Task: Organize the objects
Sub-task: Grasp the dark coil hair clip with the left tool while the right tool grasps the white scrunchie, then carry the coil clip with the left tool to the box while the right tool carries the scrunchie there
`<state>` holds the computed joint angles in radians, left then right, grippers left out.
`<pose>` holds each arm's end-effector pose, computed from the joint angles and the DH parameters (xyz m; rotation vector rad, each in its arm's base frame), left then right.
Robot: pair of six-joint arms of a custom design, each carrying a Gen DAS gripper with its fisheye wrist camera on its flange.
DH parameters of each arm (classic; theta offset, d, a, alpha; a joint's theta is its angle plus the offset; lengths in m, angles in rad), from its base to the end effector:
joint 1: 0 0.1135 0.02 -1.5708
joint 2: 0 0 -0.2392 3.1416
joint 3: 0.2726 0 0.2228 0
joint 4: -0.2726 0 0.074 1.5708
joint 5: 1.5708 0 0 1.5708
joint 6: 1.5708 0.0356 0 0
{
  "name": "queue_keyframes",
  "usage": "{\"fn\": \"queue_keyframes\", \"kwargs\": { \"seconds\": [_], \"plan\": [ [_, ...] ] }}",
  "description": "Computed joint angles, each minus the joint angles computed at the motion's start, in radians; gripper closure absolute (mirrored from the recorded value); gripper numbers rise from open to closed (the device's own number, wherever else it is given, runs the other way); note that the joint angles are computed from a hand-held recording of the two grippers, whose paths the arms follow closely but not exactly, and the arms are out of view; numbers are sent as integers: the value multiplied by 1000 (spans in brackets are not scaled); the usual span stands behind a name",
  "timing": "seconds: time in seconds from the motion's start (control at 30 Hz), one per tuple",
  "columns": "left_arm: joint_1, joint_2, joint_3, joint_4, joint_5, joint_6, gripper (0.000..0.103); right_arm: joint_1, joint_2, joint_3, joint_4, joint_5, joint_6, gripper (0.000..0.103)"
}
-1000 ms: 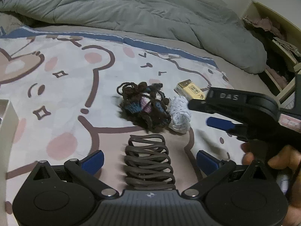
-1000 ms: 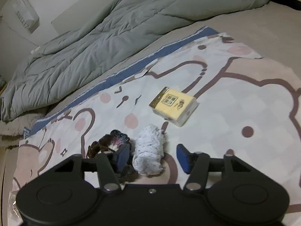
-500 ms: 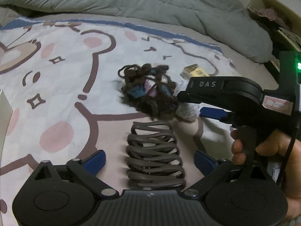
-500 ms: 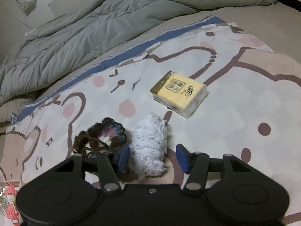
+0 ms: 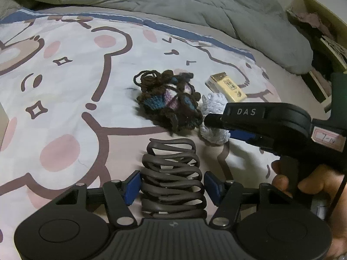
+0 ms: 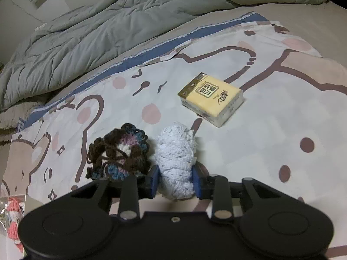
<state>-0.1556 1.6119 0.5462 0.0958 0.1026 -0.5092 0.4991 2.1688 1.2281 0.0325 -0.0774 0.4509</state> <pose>0.2445 -0.0420 0.1035 -0.4133 2.5465 -0.3860 0.3472 0.1924 0.0868 -0.0951 2.5419 0.4877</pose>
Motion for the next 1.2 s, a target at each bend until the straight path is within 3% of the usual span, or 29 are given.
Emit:
{"fn": "queue_keyframes", "kwargs": {
  "seconds": [0.57, 1.2],
  "plan": [
    [59, -313, -69, -180, 4, 69, 41, -9, -251, -215, 5, -4, -29, 73],
    [219, -690, -64, -490, 72, 207, 41, 96, -676, -374, -183, 122, -33, 73]
  ]
}}
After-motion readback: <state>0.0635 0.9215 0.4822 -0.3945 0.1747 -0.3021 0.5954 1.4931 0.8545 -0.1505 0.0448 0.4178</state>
